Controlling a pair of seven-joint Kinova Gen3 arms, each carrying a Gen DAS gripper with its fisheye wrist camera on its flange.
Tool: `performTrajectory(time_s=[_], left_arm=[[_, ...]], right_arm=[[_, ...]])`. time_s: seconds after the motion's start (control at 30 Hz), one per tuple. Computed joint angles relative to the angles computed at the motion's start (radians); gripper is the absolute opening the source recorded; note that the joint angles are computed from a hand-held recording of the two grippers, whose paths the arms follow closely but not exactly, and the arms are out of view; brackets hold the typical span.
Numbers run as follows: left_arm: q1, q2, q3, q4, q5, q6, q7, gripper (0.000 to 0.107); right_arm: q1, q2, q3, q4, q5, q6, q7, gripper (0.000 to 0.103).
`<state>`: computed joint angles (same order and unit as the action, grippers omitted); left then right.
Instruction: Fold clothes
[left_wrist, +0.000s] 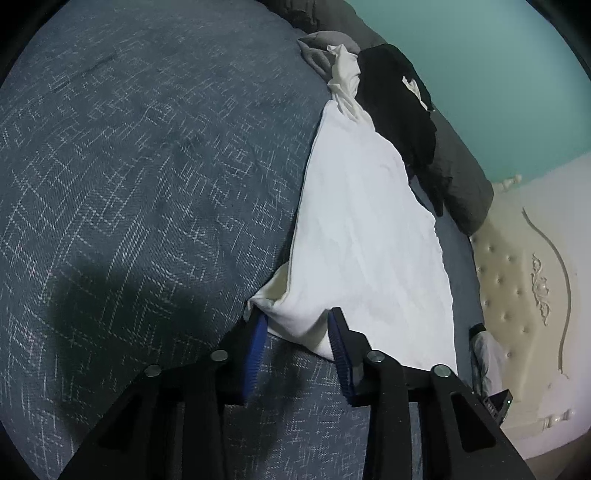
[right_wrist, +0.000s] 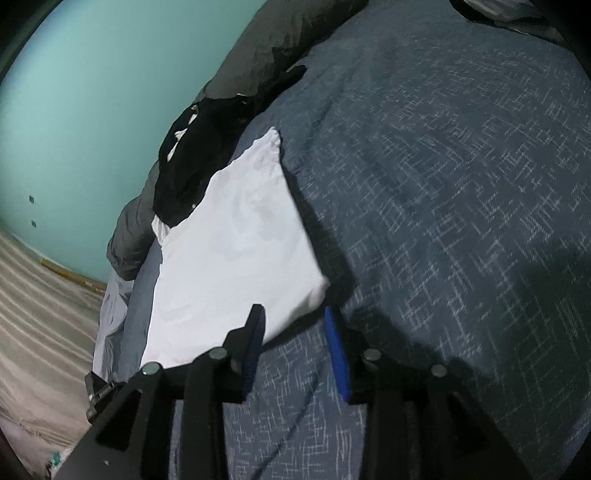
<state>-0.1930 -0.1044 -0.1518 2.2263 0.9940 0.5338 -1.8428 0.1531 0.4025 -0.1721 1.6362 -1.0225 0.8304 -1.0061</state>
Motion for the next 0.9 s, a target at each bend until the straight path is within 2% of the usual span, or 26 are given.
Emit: performTrajectory(time_s=[0.1, 0.13, 0.2, 0.23, 0.27, 0.37, 0.67, 0.9], left_arm=[[-0.002, 0.001, -0.022, 0.013, 0.053, 0.009, -0.053, 0.022], [-0.008, 0.002, -0.013, 0.011, 0.053, 0.006, -0.054, 0.015], [-0.009, 0.003, -0.013, 0.009, 0.064, 0.007, -0.075, 0.010], [-0.011, 0.005, -0.011, 0.006, 0.064, 0.010, -0.079, 0.006], [-0.012, 0.007, -0.008, 0.000, 0.062, 0.011, -0.083, 0.005], [-0.015, -0.001, -0.001, -0.018, 0.029, 0.017, -0.062, 0.004], [0.012, -0.064, 0.005, -0.061, -0.118, 0.030, 0.071, 0.003], [0.053, -0.131, 0.017, -0.091, -0.303, 0.070, 0.244, 0.003]], right_arm=[[-0.020, 0.033, 0.010, -0.056, 0.040, 0.016, -0.055, 0.039], [-0.027, 0.047, 0.011, -0.077, 0.058, 0.024, -0.076, 0.039], [-0.045, 0.084, 0.015, -0.131, 0.115, 0.061, -0.137, 0.039], [-0.051, 0.098, 0.014, -0.153, 0.140, 0.077, -0.160, 0.034], [-0.057, 0.105, 0.011, -0.167, 0.163, 0.081, -0.175, 0.022], [-0.062, 0.110, -0.003, -0.195, 0.213, 0.093, -0.192, 0.006], [-0.041, 0.074, -0.016, -0.228, 0.240, 0.144, -0.190, 0.002], [-0.083, 0.012, 0.009, -0.271, 0.327, 0.206, -0.199, 0.002]])
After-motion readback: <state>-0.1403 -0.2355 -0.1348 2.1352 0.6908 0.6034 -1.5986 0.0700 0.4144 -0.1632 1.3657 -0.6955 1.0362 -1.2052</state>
